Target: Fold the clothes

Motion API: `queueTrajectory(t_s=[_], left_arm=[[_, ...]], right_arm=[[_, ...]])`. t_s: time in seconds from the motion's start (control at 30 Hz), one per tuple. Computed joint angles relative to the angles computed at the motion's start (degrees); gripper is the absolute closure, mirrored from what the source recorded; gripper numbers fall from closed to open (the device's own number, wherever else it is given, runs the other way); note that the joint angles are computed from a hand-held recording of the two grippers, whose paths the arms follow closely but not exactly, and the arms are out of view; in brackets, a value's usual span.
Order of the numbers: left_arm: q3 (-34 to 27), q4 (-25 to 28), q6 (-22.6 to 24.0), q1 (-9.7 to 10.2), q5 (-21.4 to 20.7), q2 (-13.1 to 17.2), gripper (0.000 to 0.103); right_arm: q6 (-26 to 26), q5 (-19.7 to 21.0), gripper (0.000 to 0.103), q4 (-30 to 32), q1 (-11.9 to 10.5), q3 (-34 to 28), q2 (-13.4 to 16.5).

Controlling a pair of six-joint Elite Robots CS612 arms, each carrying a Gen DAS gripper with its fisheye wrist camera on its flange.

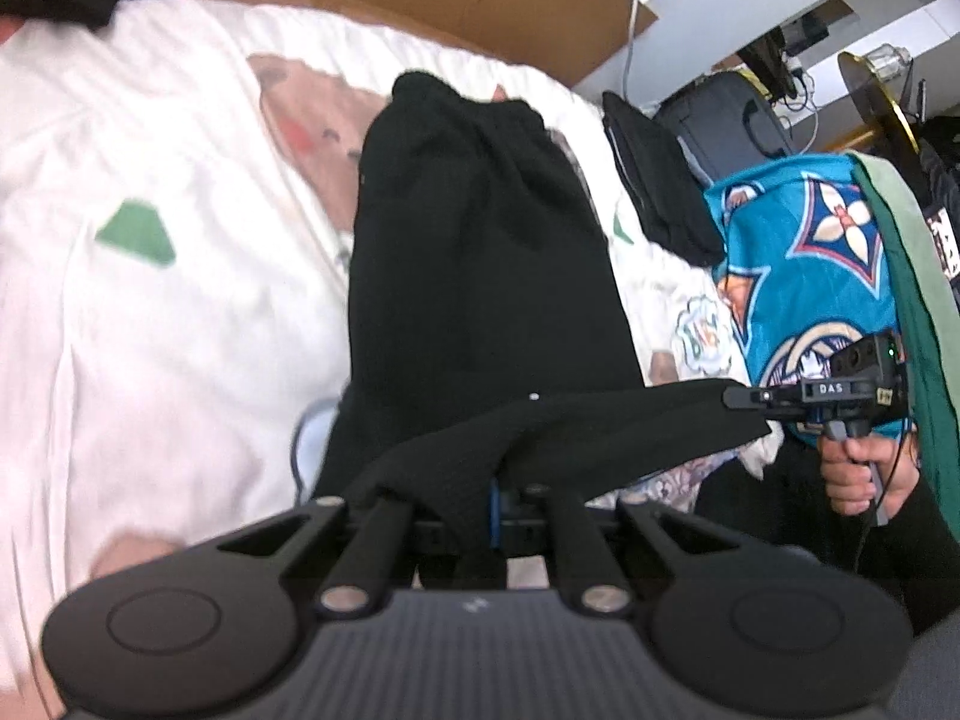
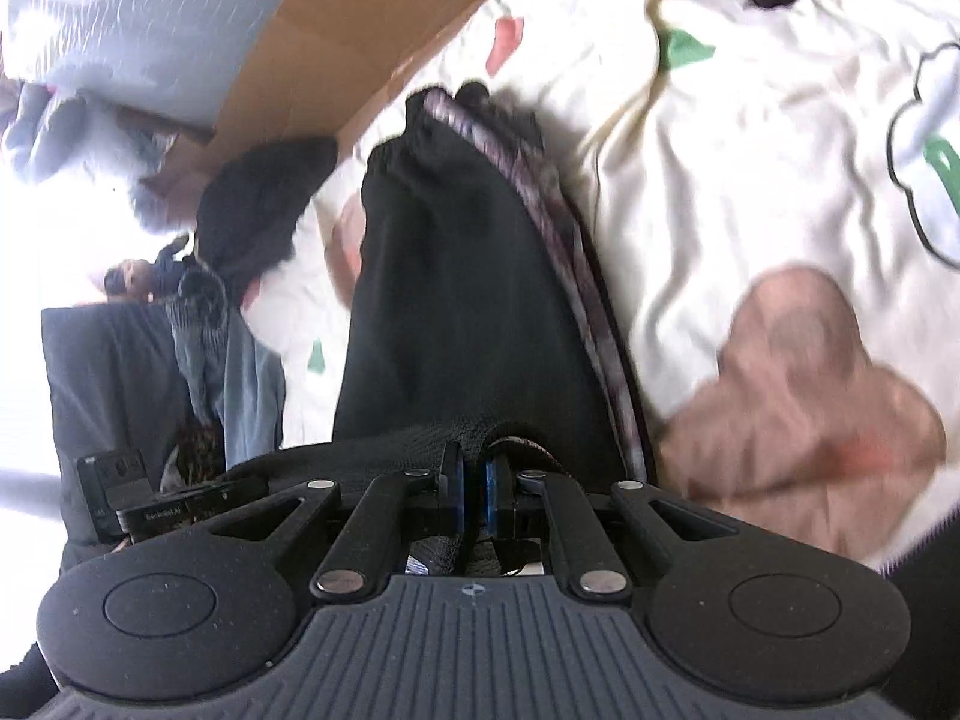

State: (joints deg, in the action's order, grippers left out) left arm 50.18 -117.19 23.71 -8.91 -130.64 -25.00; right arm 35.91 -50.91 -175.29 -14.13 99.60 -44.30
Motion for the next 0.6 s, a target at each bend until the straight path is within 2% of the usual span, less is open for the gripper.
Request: queueTrajectory(t_s=[0.4, 0.6], left_arm=[[-16.59, 2.14, -1.78, -0.50, -2.96, 9.10, 0.098], [-28.49, 5.71, -3.16, -0.56, -4.25, 15.36, 0.097]], right_arm=[[6.40, -4.26, 0.098, -1.67, 0.37, -8.61, 4.40], [4.54, -6.16, 0.098, 0.81, 0.76, -13.41, 6.38]])
